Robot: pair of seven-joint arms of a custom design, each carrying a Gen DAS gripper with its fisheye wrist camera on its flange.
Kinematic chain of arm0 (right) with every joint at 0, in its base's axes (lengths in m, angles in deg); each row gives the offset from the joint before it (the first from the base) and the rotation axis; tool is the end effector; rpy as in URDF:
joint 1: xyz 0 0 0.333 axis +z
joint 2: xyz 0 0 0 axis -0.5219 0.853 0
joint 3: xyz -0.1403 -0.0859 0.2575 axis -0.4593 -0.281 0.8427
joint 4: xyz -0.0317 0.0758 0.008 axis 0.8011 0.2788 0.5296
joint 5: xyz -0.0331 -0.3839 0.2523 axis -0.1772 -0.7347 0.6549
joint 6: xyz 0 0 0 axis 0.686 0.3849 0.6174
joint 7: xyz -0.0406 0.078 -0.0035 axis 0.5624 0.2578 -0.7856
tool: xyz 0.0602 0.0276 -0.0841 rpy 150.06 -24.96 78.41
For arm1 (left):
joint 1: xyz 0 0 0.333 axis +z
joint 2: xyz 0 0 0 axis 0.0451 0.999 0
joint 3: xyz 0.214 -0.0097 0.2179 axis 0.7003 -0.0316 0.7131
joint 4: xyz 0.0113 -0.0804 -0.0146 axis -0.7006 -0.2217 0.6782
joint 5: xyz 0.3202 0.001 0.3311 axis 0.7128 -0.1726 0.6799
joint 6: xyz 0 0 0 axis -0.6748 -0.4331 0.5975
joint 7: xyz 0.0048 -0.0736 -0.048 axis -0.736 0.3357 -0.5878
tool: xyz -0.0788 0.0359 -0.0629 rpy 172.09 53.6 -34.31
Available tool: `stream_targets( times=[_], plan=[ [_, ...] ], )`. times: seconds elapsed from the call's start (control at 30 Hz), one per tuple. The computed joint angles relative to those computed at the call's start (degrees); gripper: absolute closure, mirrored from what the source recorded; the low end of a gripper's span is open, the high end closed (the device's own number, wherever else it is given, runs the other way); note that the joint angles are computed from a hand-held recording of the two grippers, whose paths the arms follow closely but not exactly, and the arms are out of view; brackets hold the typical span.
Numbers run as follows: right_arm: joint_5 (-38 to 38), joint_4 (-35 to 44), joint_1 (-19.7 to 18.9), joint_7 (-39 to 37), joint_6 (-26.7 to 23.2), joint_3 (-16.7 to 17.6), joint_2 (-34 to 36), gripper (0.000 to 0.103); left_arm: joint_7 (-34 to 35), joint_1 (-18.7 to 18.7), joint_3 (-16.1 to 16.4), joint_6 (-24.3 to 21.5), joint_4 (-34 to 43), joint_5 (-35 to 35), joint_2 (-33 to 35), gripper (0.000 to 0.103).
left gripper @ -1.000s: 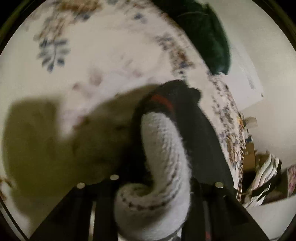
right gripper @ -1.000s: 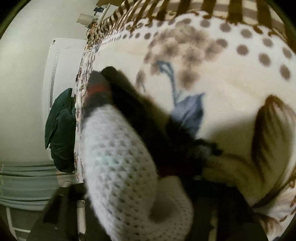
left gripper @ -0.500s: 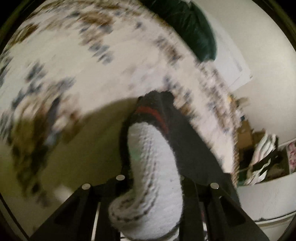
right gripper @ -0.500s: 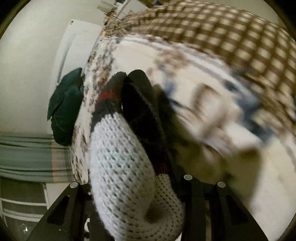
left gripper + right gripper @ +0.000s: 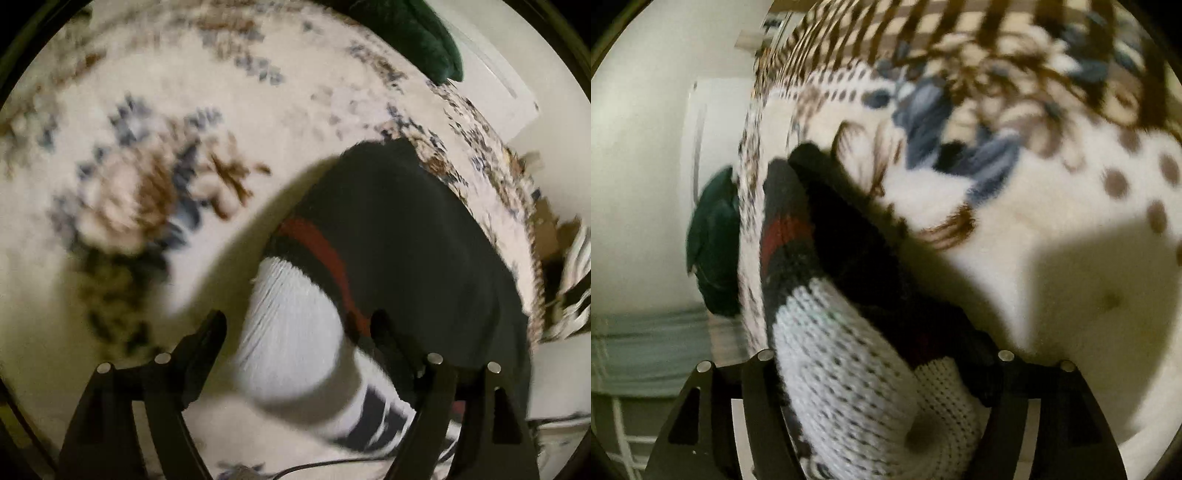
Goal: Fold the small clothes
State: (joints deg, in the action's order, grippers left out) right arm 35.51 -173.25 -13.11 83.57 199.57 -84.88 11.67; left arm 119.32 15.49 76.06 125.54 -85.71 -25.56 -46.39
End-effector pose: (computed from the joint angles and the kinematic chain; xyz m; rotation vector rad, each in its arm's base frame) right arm 0.5284 0.0826 0.4641 -0.4622 2.2447 0.3532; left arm 0.6354 0.1407 0.6428 -2.5379 1.4919 -0.6389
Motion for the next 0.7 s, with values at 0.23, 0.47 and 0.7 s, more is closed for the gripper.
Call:
stream_targets(
  times=[0.23, 0.47, 0.7],
  plan=[
    [0.61, -8.13, -0.11, 9.7, 11.76, 4.04, -4.75, 0.055, 4.29, -2.84, -2.04, 0.27, 2.84, 6.45, -1.04, 0.015],
    [-4.89, -14.36, -5.98, 25.91, 17.05, 12.94, -8.44, 0.058, 8.21, -5.51, -3.88, -3.55, 9.33, 7.19, 7.75, 0.015],
    [-13.32, -9.88, -5.04, 26.42, 11.35, 9.17, -4.8, 0.045, 11.39, -6.45, -4.29, -1.64, 6.91, 10.86, 9.0, 0.008]
  ],
)
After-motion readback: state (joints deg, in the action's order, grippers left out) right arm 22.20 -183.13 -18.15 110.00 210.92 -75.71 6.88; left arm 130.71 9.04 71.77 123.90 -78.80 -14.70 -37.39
